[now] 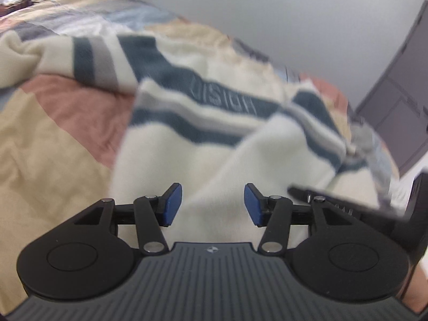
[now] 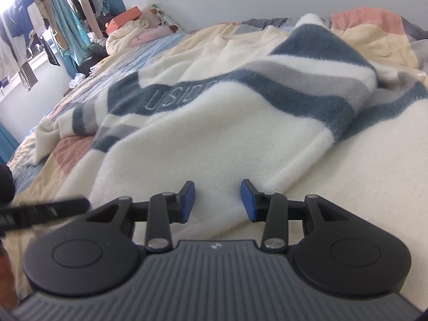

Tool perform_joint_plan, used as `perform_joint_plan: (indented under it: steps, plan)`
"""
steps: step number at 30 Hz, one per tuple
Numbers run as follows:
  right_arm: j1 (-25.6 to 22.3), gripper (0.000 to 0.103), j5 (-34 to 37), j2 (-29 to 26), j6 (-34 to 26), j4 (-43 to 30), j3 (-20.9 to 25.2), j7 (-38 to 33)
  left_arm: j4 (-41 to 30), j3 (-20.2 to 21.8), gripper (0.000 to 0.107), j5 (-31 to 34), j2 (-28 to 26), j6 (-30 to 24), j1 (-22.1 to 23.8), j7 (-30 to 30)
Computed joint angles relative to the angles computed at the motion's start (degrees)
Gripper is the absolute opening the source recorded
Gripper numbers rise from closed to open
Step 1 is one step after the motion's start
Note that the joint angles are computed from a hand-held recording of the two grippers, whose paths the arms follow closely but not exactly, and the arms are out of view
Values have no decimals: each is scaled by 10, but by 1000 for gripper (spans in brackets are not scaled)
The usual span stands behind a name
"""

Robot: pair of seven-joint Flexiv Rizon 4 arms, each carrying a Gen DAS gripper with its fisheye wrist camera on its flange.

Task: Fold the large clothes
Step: 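Open the right gripper to release the sleeve and withdraw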

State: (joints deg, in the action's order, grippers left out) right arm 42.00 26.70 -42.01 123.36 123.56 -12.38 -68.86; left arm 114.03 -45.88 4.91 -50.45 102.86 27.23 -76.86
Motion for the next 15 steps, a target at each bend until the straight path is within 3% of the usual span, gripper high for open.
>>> perform_joint_plan:
  steps: [4, 9, 13, 15]
  plan:
    - [20, 41, 12, 1, -10, 2, -18, -6, -3, 30, 60, -10, 24, 50, -5, -45]
    - [30, 41, 15, 3, -17, 4, -27, -5, -41, 114, 61, -35, 62, 74, -43, -114]
    - [36, 41, 14, 4, -23, 4, -35, -3, -100, 162, 62, -55, 57, 53, -62, -149]
    - [36, 41, 13, 3, -24, 3, -37, -1, -132, 148, 62, -60, 32, 22, -47, -154]
